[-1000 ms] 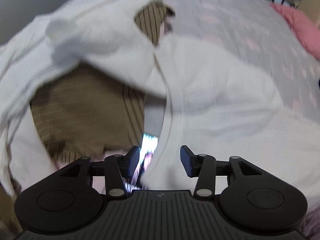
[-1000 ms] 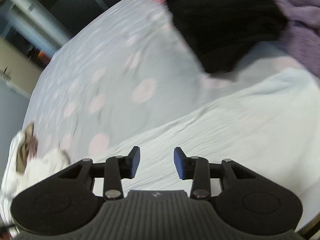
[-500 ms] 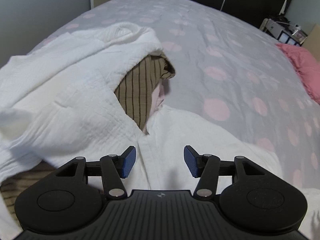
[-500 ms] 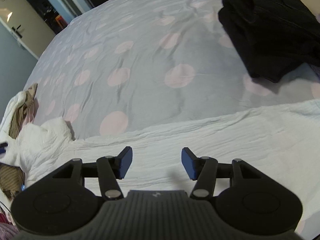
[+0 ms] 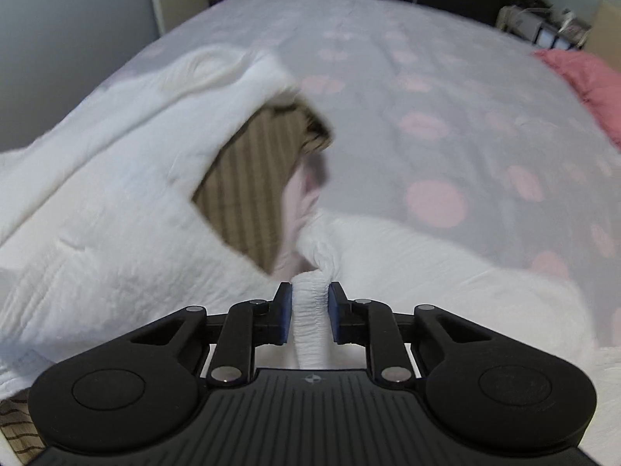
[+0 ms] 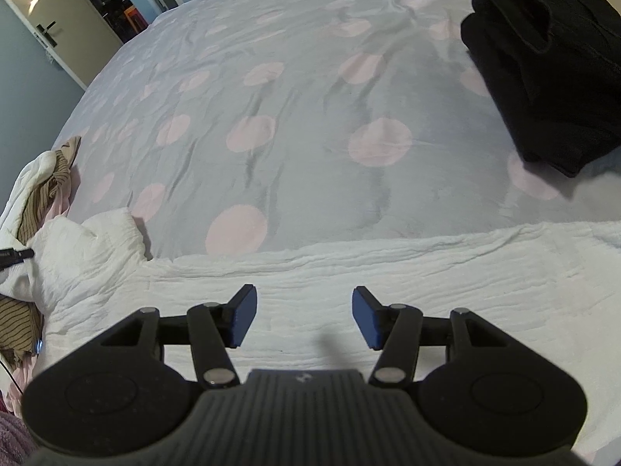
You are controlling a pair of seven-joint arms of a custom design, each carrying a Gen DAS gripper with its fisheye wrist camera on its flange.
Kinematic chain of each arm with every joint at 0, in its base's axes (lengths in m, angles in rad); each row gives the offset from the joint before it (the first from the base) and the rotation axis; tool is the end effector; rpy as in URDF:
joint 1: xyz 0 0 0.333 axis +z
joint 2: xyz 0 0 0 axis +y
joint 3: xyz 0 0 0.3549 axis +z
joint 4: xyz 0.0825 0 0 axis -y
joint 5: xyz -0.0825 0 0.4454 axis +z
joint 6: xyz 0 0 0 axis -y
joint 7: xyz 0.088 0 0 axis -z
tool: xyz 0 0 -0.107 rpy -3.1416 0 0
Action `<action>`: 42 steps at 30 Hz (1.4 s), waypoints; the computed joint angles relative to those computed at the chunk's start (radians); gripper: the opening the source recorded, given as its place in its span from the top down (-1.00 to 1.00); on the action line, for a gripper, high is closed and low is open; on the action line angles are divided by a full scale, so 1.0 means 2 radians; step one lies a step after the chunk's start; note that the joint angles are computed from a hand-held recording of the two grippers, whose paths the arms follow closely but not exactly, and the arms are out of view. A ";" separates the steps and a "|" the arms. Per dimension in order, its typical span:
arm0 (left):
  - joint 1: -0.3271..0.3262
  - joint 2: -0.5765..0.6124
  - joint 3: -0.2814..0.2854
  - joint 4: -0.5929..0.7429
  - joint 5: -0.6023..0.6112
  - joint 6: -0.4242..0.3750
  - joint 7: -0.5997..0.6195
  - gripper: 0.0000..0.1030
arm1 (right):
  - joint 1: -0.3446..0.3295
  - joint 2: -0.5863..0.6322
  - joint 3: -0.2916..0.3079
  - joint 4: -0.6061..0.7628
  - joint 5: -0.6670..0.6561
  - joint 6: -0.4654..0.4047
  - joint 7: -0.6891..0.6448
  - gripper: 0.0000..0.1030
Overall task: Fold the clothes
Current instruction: 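Grasp the white garment's sleeve with the left tool and lift it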
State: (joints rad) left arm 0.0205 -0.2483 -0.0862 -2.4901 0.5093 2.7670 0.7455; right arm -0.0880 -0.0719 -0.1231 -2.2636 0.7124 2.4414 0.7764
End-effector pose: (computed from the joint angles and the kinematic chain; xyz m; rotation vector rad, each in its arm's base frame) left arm 0.5169 -0.0556 0.4313 -2.1339 1.5258 -0.4967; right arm 0.5663 -0.1208 0.4190 -1.8899 1.7382 -0.1024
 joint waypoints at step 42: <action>-0.022 -0.255 -0.003 -0.126 -0.063 -0.086 0.014 0.03 | 0.000 -0.036 -0.005 -0.029 0.007 -0.020 -0.040 -0.15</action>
State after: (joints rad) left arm -0.0233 -0.7589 -0.0913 -2.7420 0.3828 2.5949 0.7737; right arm -0.0872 -0.1445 -0.1336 -2.3226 0.7268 2.4017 0.6963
